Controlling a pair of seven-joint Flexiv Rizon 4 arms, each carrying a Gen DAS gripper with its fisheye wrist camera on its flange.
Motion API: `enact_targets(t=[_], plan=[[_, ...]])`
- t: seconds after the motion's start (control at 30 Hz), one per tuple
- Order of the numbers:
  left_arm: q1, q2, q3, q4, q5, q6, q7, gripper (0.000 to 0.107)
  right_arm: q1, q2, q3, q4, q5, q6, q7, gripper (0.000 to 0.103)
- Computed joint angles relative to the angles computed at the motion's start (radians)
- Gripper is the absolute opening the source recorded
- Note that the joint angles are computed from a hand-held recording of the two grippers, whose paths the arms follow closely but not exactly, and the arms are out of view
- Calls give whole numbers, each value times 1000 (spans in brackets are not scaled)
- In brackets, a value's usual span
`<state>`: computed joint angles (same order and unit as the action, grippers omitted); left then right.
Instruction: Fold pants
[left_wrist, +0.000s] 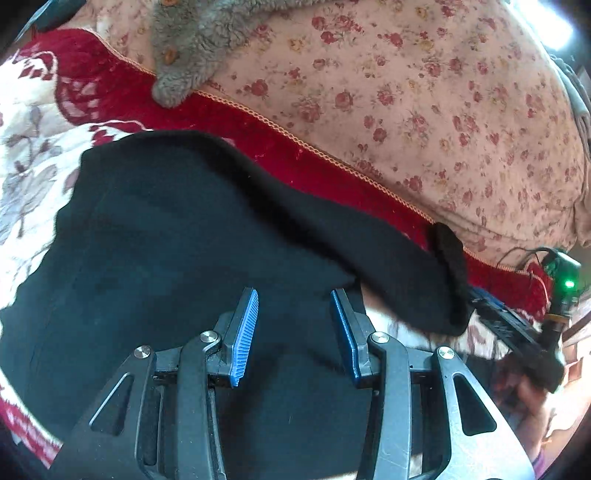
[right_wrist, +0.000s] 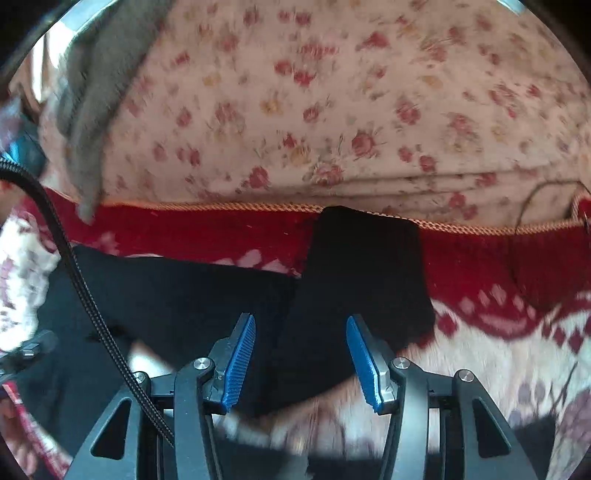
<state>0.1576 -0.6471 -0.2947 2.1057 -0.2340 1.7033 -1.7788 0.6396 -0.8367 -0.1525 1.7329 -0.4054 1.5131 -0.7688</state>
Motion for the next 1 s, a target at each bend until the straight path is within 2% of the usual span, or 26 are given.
enact_targets(t=[0.07, 0.1, 0.17, 0.23, 0.33, 0.43, 0.53, 0.67, 0.73, 0.8, 0.83, 0.97, 1.0], plan=[[-1, -20, 4, -36, -15, -26, -2, 40, -82, -46, 101, -88, 5, -66, -53, 40], [-1, -31, 6, -53, -21, -36, -1, 40, -102, -56, 123, -104, 7, -76, -69, 28], [-10, -52, 21, -92, -42, -64, -4, 40, -124, -76, 138, -131, 18, -99, -83, 23], [20, -76, -12, -113, -57, -63, 4, 40, -164, -83, 178, -135, 40, -75, -112, 16], [22, -103, -17, -148, -77, -69, 1, 40, -195, -71, 191, -102, 76, -13, -130, 10], [35, -127, -40, -176, -90, -82, 8, 40, -261, -69, 254, -86, 119, 42, -161, 7], [-15, -145, 10, -225, -103, -116, 5, 40, -298, -59, 283, -49, 154, 101, -182, 6], [-46, -172, 37, -272, -130, -147, 1, 40, -318, -32, 297, 21, 196, 198, -184, 5], [-21, -189, -3, -264, -141, -87, 1, 40, -325, -26, 306, 45, 213, 242, -178, 5], [-13, -198, -17, -264, -133, -61, -1, 22, -333, -31, 319, 55, 223, 290, -171, 5], [-36, -195, 12, -273, -129, -76, -4, 12, -338, -31, 324, 62, 227, 315, -167, 5], [-19, -179, -9, -244, -89, -11, 9, 7, -367, -25, 341, 95, 226, 393, -148, 5], [2, -172, -32, -230, -79, 5, 9, 7, -368, -21, 339, 104, 228, 413, -143, 4]])
